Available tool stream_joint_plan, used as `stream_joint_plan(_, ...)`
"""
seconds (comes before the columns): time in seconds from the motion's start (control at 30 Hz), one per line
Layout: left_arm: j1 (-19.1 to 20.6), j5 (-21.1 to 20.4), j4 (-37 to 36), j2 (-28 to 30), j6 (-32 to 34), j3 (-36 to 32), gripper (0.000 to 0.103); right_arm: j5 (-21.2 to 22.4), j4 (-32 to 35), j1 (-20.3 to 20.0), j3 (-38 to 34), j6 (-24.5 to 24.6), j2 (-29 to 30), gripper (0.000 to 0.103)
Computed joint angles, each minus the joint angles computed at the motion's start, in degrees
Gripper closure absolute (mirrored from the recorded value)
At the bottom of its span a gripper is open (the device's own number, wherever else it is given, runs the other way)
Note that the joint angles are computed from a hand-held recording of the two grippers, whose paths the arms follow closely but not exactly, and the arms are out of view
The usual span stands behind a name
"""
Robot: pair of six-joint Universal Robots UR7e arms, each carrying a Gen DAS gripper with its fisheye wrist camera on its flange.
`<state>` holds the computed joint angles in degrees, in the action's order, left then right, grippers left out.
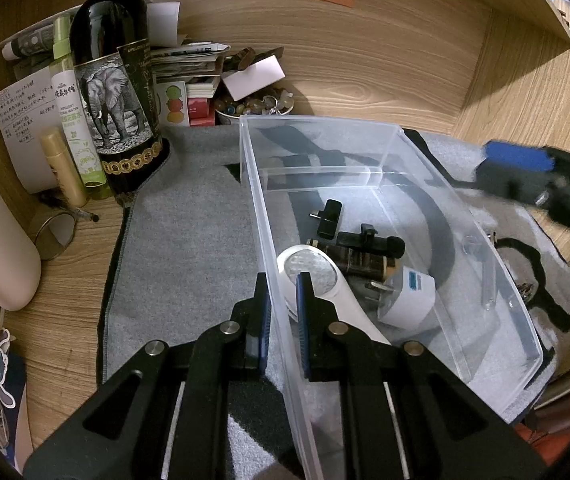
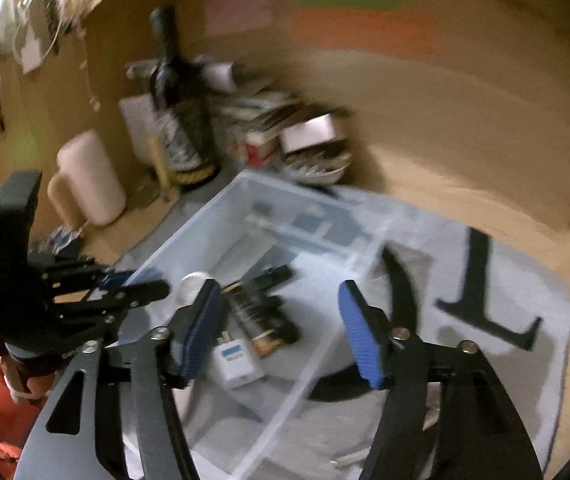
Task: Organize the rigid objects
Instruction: 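Carry the white plug adapter into the clear box and open the right tool, then grasp the black round knob on the mat with the right tool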
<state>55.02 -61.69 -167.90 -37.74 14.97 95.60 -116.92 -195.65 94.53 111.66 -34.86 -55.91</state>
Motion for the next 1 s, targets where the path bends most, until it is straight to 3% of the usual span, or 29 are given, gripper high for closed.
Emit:
stream_joint_plan(0.33,-0.05,0.09,0.00,-0.03,-0.06,0.07,0.091,-6.10,-14.05,-2.36,6.98,-0.02,-4.31,0.029)
stream_joint_plan(0.53,-0.15,0.42,0.14,-0.05,-0.18,0.08,0.091,-8.02,-16.69,-5.46,12.07,2.88,-5.82,0.029)
stream_joint_plan(0.77,-0.09,0.49,0.18,-0.11,0.02,0.08,0.091,-5.53,-14.94,-9.48,16.38,9.29,-6.93,0.030)
stream_joint_plan(0.87,-0.06,0.46,0.17,-0.12,0.03,0.07,0.091,-5.01,-14.00,-10.42,17.04,10.25,-6.52,0.042)
stream_joint_plan(0.93,-0.06,0.44,0.18,-0.15,0.02,0.10,0.091,-4.56,-11.76,-11.04,17.36,11.13,-6.97,0.057)
stream_joint_plan(1.0,-0.06,0.45,0.16,-0.17,0.04,0.13,0.091,-4.05,-12.02,-11.47,17.68,11.20,-6.82,0.060)
